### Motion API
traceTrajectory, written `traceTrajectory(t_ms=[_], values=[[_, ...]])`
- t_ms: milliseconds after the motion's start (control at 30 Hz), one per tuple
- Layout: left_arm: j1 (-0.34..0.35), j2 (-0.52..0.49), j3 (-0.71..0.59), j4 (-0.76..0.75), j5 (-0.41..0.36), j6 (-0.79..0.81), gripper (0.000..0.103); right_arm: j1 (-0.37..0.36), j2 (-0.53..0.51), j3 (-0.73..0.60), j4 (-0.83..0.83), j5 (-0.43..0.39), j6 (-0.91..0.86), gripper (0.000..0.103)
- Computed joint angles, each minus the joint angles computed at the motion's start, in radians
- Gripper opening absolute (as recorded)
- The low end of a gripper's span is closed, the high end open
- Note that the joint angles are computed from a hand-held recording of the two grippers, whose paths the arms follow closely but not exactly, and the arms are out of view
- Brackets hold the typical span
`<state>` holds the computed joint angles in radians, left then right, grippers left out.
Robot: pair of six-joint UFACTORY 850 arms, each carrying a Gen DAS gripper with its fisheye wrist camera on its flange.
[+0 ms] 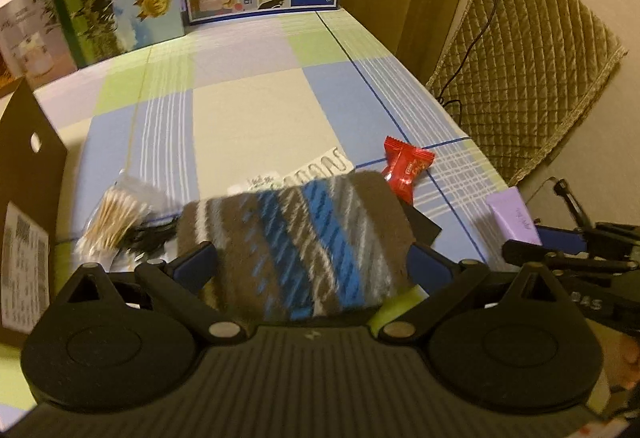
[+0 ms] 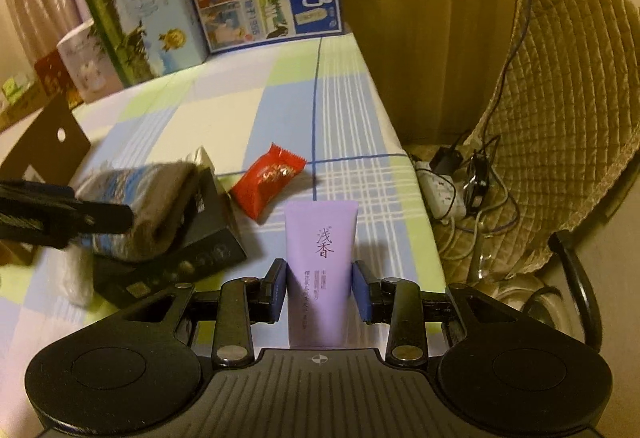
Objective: Organize objects
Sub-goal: 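Grasp the knitted striped pouch with the left tool while the right tool grasps the lilac tube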
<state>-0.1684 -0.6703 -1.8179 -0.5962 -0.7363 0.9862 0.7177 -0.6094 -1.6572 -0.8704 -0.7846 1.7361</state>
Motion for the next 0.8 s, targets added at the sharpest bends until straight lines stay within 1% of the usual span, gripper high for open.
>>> traceTrajectory(t_ms=[200,300,333,367,400,467,567,600,700,733,800], values=[[-0.033,-0.036,-0.027,0.076,0.035,-0.071,0.103,-0.008,0.014,0.024,0.006,0.026,0.006,0.032],[-0.035,-0.049,-0.039,0.074,0.038,-0.086,0.103,-0.012,0.023,0.041,0.007,0.035,0.019,0.032],[-0.035,-0.052,-0.042,0.072,0.039,-0.091,0.102,-0.015,0.027,0.047,0.008,0.041,0.023,0.032],[-0.034,-0.053,-0.044,0.061,0.037,-0.084,0.093,-0.017,0.032,0.054,0.006,0.047,0.029,0.032],[-0.031,-0.054,-0.045,0.036,0.029,-0.064,0.088,-0.018,0.036,0.059,0.004,0.053,0.036,0.032],[-0.026,-0.050,-0.045,0.003,0.014,-0.032,0.071,-0.021,0.041,0.066,0.001,0.063,0.044,0.032],[-0.017,-0.033,-0.022,-0.046,0.013,0.033,0.056,-0.026,0.048,0.074,-0.002,0.081,0.055,0.032],[-0.012,-0.029,-0.016,-0.059,0.010,0.041,0.053,-0.026,0.049,0.074,-0.003,0.084,0.055,0.032],[0.004,-0.023,-0.015,-0.083,-0.015,0.046,0.032,-0.026,0.049,0.072,-0.006,0.098,0.048,0.032],[0.009,-0.020,-0.015,-0.081,-0.017,0.044,0.019,-0.025,0.048,0.069,-0.008,0.101,0.050,0.032],[0.022,-0.024,-0.030,-0.082,-0.048,0.041,0.013,-0.024,0.044,0.061,-0.009,0.104,0.049,0.032]])
